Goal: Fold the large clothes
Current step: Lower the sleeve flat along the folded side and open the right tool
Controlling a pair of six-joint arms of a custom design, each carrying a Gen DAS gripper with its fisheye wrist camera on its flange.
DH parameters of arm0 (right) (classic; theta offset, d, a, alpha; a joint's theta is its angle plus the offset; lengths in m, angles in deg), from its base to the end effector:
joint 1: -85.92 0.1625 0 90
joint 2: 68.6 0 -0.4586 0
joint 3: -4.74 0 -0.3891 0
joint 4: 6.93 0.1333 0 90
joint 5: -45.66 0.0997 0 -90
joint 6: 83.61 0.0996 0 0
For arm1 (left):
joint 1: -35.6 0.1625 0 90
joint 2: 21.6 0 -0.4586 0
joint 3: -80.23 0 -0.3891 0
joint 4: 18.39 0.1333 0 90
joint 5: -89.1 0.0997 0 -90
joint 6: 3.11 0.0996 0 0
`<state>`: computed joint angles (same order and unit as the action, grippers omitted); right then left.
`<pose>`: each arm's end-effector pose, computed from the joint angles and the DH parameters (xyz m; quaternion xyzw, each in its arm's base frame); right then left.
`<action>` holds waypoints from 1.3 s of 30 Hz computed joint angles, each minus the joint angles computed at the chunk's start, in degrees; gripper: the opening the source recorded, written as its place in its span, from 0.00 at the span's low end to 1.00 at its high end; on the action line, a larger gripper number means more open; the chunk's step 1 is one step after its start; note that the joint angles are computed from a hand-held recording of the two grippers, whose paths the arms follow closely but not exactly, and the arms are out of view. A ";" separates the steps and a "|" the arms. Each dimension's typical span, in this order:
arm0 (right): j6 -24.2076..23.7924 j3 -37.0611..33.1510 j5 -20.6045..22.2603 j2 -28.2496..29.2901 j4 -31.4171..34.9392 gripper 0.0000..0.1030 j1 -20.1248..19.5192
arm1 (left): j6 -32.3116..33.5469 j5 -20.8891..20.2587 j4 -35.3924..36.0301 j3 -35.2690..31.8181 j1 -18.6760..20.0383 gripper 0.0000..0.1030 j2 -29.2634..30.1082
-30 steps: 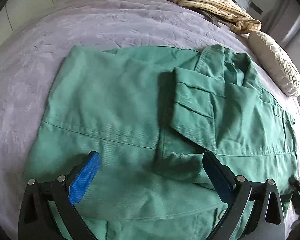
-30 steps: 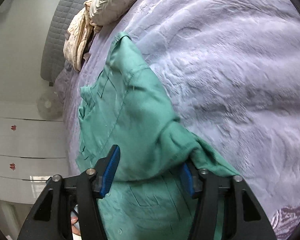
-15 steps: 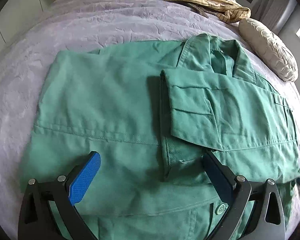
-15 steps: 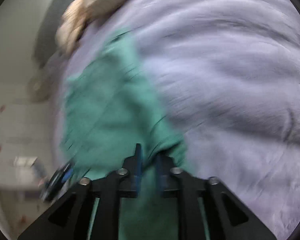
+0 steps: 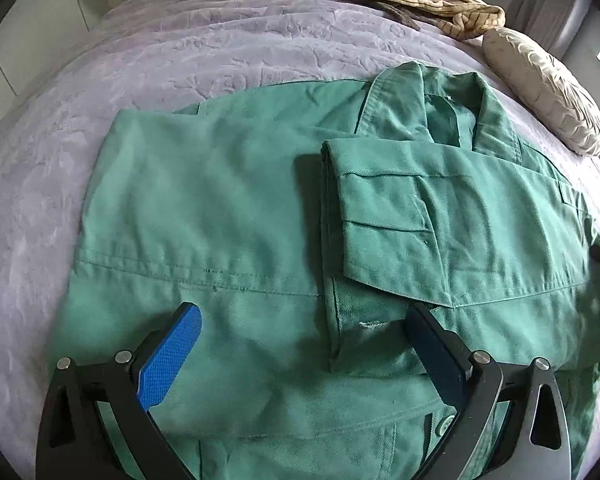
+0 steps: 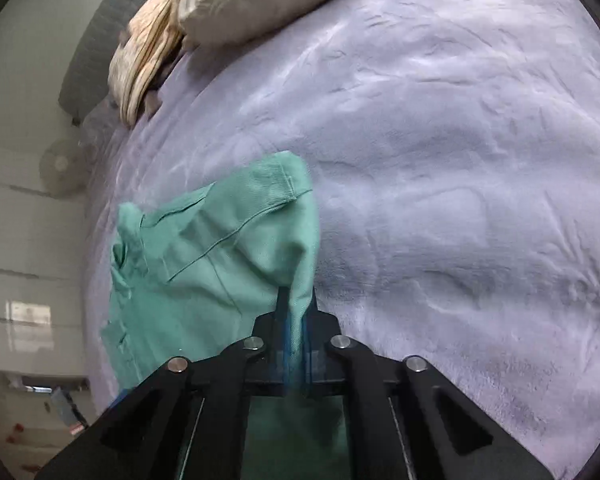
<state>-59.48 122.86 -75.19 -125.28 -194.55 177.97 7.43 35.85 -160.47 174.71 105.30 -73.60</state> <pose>0.1025 -0.5656 0.1938 -0.2565 -0.8836 0.3488 0.1785 -0.0553 -0.7056 0.1990 0.2260 0.9187 -0.1058 0.3062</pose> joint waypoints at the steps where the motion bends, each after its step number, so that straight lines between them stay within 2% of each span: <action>1: -2.29 -0.58 -3.71 0.55 -0.01 0.05 1.12 | 0.37 0.16 -0.28 -0.05 0.00 0.99 0.25; 4: -3.39 -1.76 -9.31 1.08 4.32 0.03 0.22 | 2.49 1.23 -1.78 -0.58 0.10 0.99 1.91; 7: -2.84 0.47 -6.27 0.59 -0.04 0.03 -1.09 | 3.49 2.47 -2.25 -1.15 0.07 0.99 2.44; 9: 0.10 2.28 -5.94 -0.97 -0.20 0.05 -0.65 | 4.29 3.21 -3.06 -1.22 -0.09 0.99 1.90; 11: 3.98 4.90 -5.05 -3.46 0.35 0.14 0.20 | 5.34 3.43 -4.07 -1.35 -0.22 0.99 1.11; 13: 7.94 9.26 -2.65 -5.61 -2.43 0.31 1.21 | 6.38 3.46 -4.76 -1.54 -0.55 0.99 0.59; 15: 12.53 14.73 0.87 -6.93 -8.77 0.33 2.31 | 8.31 3.38 -6.68 -1.52 -1.21 0.99 0.55; 18: 19.43 20.89 10.60 -3.57 -23.33 0.33 1.73 | 10.85 1.77 -9.01 -1.60 -2.62 0.99 1.44; 19: 21.11 21.99 12.48 -2.27 -26.55 0.33 1.25 | 11.16 1.29 -9.17 -1.67 -3.14 0.99 1.96; 22: 23.75 22.92 14.94 2.65 -36.07 0.32 -0.34 | 11.54 -1.88 -7.96 -1.93 -5.33 0.99 3.92; 24: 24.84 22.86 16.67 6.58 -45.01 0.32 -1.62 | 12.49 -4.32 -8.50 -1.11 -6.94 0.99 4.83; 26: 25.50 22.44 14.09 8.08 -47.38 0.25 -1.34 | 12.92 -5.95 -8.82 -0.53 -8.71 0.99 6.31; 27: 27.44 22.32 11.90 8.72 -47.62 0.06 -1.09 | 12.88 -6.60 -9.04 -0.33 -9.40 0.99 7.18; 28: 29.59 22.04 10.51 9.12 -47.01 0.03 -1.07 | 12.97 -7.02 -9.11 -0.22 -10.01 0.99 8.05; 30: 32.71 22.52 8.88 9.97 -47.96 0.02 -0.94 | 13.71 -5.40 -10.64 0.38 -11.28 0.99 10.40; 33: 32.95 21.03 2.04 9.31 -41.51 0.02 1.98 | 14.08 -1.49 -11.90 0.79 -11.66 0.99 13.04; 37: 33.22 22.62 1.94 10.00 -42.51 0.01 1.89 | 12.93 -1.18 -10.35 0.79 -11.10 0.99 12.33; 39: 32.80 22.80 1.30 8.61 -40.20 0.01 2.39 | 13.67 -0.35 -10.04 0.52 -11.19 0.99 11.49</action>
<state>-26.68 145.66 -73.88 -116.67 -234.76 180.36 21.10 35.50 -170.51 175.23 94.11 -62.11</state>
